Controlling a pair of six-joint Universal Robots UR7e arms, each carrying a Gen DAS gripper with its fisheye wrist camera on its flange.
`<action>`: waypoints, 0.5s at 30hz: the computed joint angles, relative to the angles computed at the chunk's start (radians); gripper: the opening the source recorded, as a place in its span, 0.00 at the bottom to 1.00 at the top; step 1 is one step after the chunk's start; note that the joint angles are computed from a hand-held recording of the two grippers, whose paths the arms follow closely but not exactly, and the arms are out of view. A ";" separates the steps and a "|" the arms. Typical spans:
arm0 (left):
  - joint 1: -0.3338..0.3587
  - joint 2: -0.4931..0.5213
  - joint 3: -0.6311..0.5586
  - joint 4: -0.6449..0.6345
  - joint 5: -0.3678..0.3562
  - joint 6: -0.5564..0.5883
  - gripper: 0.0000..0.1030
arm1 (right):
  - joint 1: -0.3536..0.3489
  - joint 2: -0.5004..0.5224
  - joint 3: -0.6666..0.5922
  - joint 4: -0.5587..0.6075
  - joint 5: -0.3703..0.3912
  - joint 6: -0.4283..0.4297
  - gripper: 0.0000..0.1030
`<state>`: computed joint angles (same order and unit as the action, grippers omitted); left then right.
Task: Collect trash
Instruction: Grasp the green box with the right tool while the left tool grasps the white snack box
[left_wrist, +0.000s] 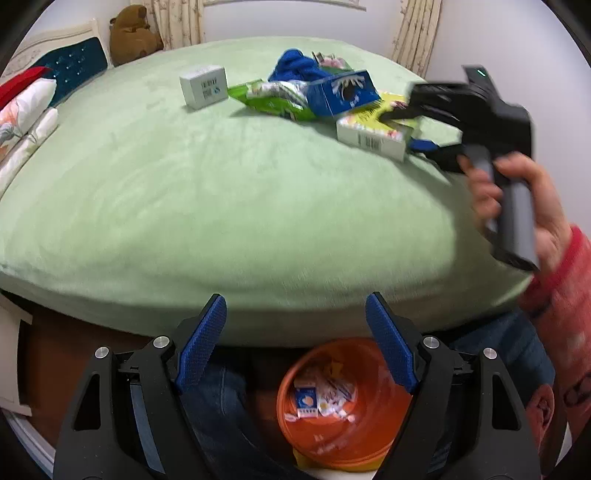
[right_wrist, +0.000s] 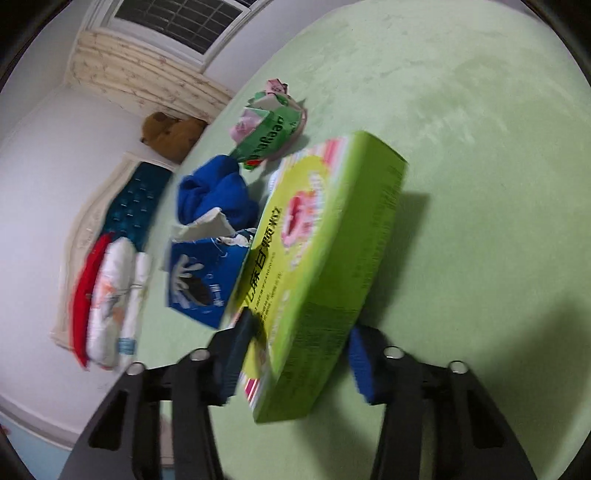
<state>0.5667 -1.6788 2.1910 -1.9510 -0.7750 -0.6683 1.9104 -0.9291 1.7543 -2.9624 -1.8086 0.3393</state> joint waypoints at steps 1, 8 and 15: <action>0.003 0.004 -0.002 -0.019 0.012 0.014 0.74 | -0.004 -0.021 0.024 -0.013 0.016 0.003 0.38; 0.054 0.107 -0.024 -0.338 0.119 0.267 0.74 | 0.071 -0.160 0.135 -0.025 -0.093 -0.110 0.32; 0.122 0.288 -0.120 -0.548 0.091 0.467 0.74 | 0.148 -0.282 0.251 -0.060 -0.229 -0.195 0.31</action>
